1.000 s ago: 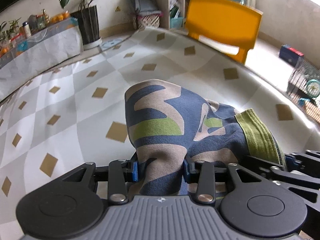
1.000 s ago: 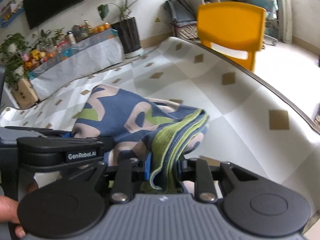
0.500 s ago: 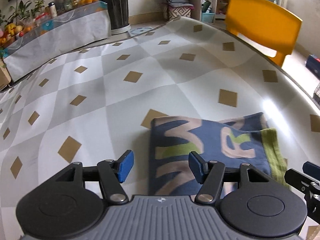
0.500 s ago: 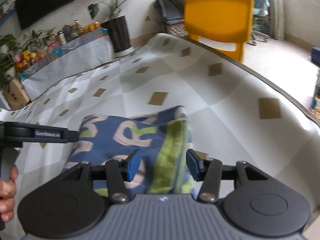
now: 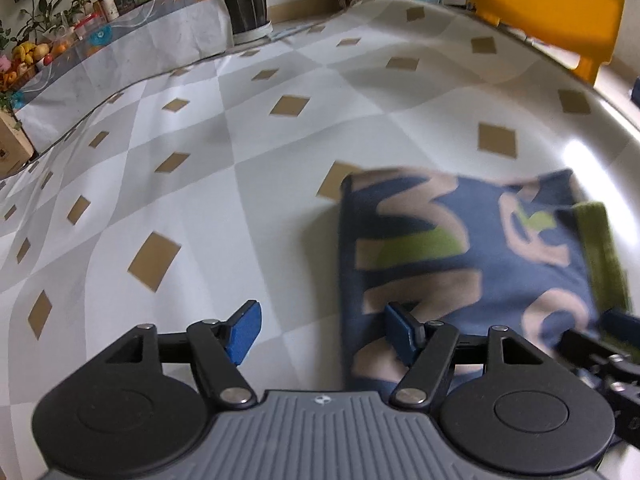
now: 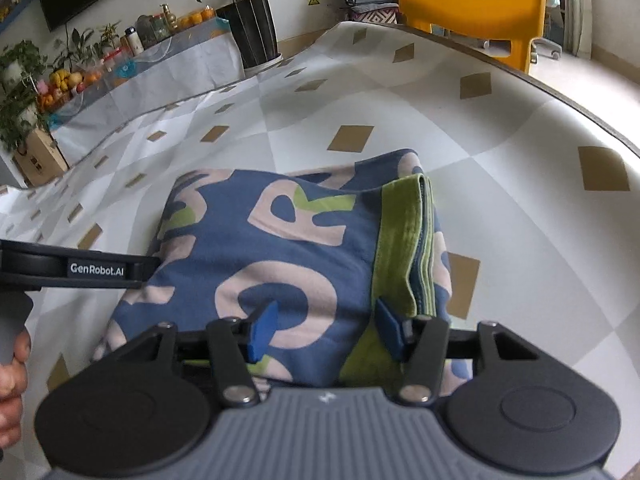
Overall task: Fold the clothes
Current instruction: 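Lower the stack onto the mat and open both grippers, then withdraw both open grippers up and away from the folded stack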
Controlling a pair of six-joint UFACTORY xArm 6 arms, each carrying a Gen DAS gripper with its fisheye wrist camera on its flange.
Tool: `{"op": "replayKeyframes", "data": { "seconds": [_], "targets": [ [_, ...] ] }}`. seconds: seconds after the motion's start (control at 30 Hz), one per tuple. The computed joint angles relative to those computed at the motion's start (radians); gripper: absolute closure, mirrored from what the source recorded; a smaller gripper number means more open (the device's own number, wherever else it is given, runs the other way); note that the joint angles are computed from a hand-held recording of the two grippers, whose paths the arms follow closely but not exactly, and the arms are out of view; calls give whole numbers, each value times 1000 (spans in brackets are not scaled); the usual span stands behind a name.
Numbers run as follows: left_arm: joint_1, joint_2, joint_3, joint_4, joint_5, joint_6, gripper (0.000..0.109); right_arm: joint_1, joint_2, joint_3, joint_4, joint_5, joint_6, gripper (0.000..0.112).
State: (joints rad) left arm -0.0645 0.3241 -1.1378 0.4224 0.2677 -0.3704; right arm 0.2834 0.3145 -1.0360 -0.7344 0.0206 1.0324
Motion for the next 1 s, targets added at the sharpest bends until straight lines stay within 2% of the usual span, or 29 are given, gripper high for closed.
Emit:
{"op": "replayKeyframes", "data": {
  "seconds": [0.07,0.13,0.2,0.3,0.37,0.5,0.63,0.73,0.83,1.0],
  "targets": [
    [6,-6,12,-39,-3,21,41,4,-8,-5,-76,32,68,61],
    [6,-15,18,-101,6,71,41,16,-17,-6,-71,69,75,60],
    [5,-27,22,-133,23,111,41,36,-25,-12,11,122,14,60],
    [3,-62,44,-165,48,152,39,75,-37,-42,199,225,-139,53],
    [4,-89,64,-206,51,195,36,89,-46,-57,251,268,-178,48],
    [6,-144,102,-267,76,265,32,101,-75,-62,285,307,-182,41],
    [5,-192,126,-352,118,356,31,112,-107,-74,327,385,-169,37],
    [1,-226,138,-420,159,431,30,123,-119,-107,390,490,-180,37],
    [-5,-256,145,-449,195,483,30,123,-139,-110,457,525,-186,37],
    [-11,-310,156,-466,240,550,28,134,-165,-146,475,631,-133,36]
  ]
}}
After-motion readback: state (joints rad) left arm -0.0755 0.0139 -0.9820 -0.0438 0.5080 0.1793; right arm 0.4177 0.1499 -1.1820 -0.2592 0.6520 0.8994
